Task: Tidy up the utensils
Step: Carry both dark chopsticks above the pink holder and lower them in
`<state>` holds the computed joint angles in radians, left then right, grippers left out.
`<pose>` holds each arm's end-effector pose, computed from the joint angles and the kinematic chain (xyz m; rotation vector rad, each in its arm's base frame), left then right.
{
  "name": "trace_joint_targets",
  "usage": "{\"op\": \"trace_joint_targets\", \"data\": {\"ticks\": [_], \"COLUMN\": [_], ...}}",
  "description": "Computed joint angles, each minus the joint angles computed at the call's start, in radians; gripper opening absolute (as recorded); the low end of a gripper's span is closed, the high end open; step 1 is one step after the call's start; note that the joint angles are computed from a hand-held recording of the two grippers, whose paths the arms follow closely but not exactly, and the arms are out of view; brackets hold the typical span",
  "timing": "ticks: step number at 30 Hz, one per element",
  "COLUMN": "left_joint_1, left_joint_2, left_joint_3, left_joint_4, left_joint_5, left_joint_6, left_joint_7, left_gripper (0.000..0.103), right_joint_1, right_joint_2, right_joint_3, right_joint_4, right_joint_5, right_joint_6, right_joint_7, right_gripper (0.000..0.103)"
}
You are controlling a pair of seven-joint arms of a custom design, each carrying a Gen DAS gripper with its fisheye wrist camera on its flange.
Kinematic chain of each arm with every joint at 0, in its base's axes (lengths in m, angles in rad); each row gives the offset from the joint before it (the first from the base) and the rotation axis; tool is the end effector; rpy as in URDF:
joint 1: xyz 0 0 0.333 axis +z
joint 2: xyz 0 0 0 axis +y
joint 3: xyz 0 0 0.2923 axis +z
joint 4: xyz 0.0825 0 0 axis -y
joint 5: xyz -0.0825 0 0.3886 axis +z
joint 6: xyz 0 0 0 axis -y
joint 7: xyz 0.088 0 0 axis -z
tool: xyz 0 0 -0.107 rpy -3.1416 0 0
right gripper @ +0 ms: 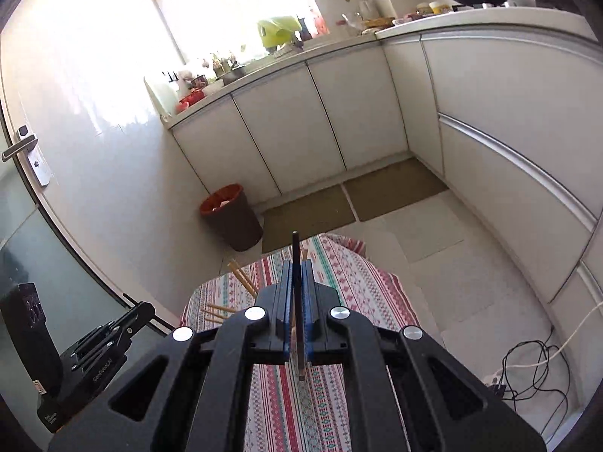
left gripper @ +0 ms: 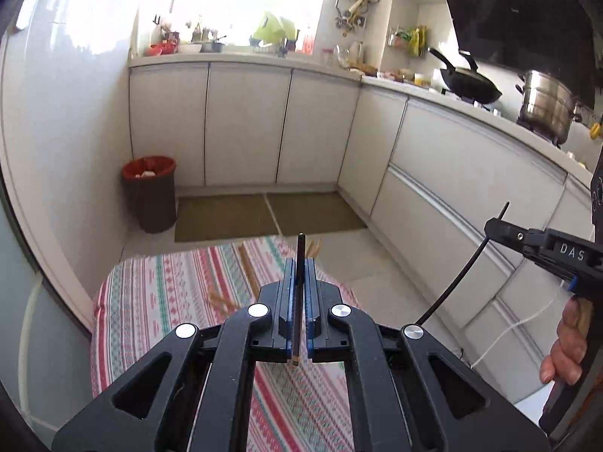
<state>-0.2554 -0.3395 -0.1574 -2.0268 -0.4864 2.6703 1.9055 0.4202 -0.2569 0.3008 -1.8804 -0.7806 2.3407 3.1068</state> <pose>0.4717 -0.2063 0.6816 -1.3053 2.0761 -1.2833 0.3982 0.3630 0.6742 -1.1667 1.8397 -0.6375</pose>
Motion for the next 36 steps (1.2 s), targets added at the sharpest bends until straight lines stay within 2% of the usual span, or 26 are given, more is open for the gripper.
{"op": "trace_joint_targets", "data": {"ticks": [5,9,11,12,14,15,19,24,31,34,36], "left_joint_1": [0.027,0.043,0.056,0.049,0.033,0.035,0.039,0.025,0.052,0.061,0.079], "left_joint_2": [0.109,0.203,0.249,0.267,0.296,0.295,0.248,0.175,0.160,0.159,0.150], "left_joint_3": [-0.039,-0.062,-0.080,-0.076,-0.061,-0.059,-0.036,0.004,0.000,-0.002,-0.014], "left_joint_4": [0.103,0.150,0.149,0.149,0.150,0.137,0.089,0.062,0.054,0.048,0.033], "left_joint_5": [0.076,0.158,0.255,0.250,0.156,0.164,0.072,-0.078,-0.036,-0.016,0.030], "left_joint_6": [0.030,0.067,0.124,0.136,0.122,0.128,0.192,0.225,0.202,0.190,0.212], "left_joint_7": [-0.083,-0.170,-0.253,-0.240,-0.164,-0.180,-0.158,-0.086,-0.133,-0.150,-0.195], "left_gripper": [0.003,0.004,0.005,0.005,0.014,0.024,0.025,0.029,0.034,0.039,0.042], "right_joint_1": [-0.004,0.010,0.021,0.025,0.036,0.042,0.071,0.108,0.165,0.179,0.187], "right_joint_2": [0.104,0.190,0.220,0.240,0.279,0.302,0.359,0.415,0.521,0.567,0.593], "right_joint_3": [-0.021,-0.054,-0.074,-0.085,-0.105,-0.114,-0.146,-0.169,-0.202,-0.216,-0.221], "right_joint_4": [0.123,0.192,0.206,0.212,0.222,0.235,0.264,0.311,0.417,0.450,0.470], "right_joint_5": [-0.025,-0.060,-0.065,-0.065,-0.087,-0.087,-0.052,-0.052,-0.016,0.013,0.039], "right_joint_6": [0.004,0.031,0.052,0.073,0.107,0.112,0.113,0.085,0.020,0.022,0.027], "right_joint_7": [-0.051,-0.044,-0.031,-0.023,0.001,-0.006,-0.038,-0.066,-0.122,-0.144,-0.173], "right_gripper": [0.005,0.005,0.005,0.005,0.005,0.005,0.005,0.005,0.005,0.005,0.007]}}
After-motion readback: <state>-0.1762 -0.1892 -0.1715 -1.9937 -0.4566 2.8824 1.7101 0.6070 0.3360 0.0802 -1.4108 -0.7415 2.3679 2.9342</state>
